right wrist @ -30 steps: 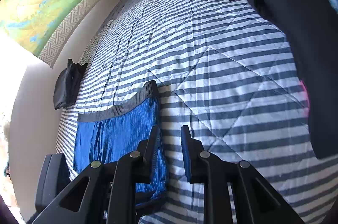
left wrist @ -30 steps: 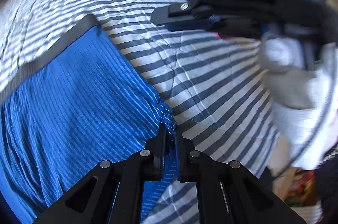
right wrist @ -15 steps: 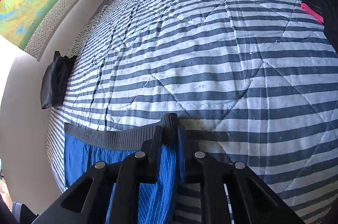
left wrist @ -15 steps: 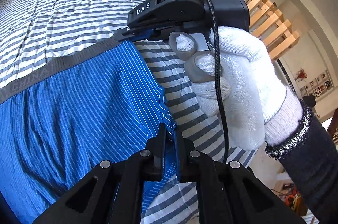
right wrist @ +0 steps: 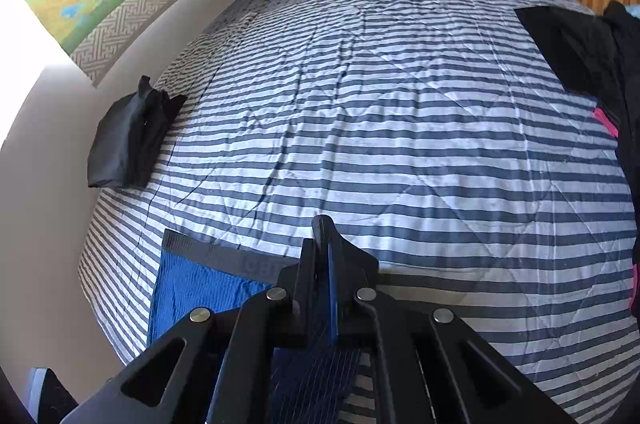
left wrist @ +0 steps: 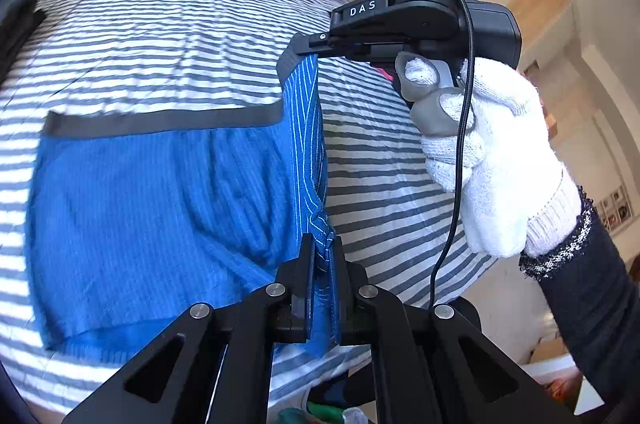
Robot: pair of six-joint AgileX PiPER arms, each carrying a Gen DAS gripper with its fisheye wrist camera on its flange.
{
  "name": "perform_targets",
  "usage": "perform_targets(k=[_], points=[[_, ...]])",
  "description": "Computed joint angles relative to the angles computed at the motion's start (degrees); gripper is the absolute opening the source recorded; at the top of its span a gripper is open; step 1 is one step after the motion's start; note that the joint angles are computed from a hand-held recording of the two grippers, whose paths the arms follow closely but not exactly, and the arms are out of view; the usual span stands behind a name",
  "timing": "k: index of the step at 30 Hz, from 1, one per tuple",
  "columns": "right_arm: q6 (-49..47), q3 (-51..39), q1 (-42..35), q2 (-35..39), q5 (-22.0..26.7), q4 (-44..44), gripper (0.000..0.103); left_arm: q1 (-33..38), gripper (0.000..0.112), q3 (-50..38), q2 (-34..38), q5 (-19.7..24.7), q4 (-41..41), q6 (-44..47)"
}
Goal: Fold small clothes
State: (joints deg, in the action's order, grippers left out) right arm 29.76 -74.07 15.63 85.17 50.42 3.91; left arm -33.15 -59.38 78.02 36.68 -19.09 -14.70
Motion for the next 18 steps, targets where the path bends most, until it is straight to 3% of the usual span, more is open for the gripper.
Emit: perform_targets(k=[2,6,12,18], points=[[3.37,-3.84,4.01,3.37,1.00,-2.57,0.005,2.51,0.006,3.37,-4.70,1.27,0.44,0.75],[8.72,-12.73,11.25,11.31,4.14,-7.35,0.005,11.83,0.006,10.14,-9.51,2.14,-6.06,10.51],[12.06,-28.60,17.95,24.74,11.31,-11.52,0.005,31.16,0.005,18.27,-14.98,9.18,-19.44,28.87],[12.51,-46.40,20.82,37.40,19.16,-11.67,0.005,50.21,0.005,22.71,-15.88,17.14,-26.26,45.50]])
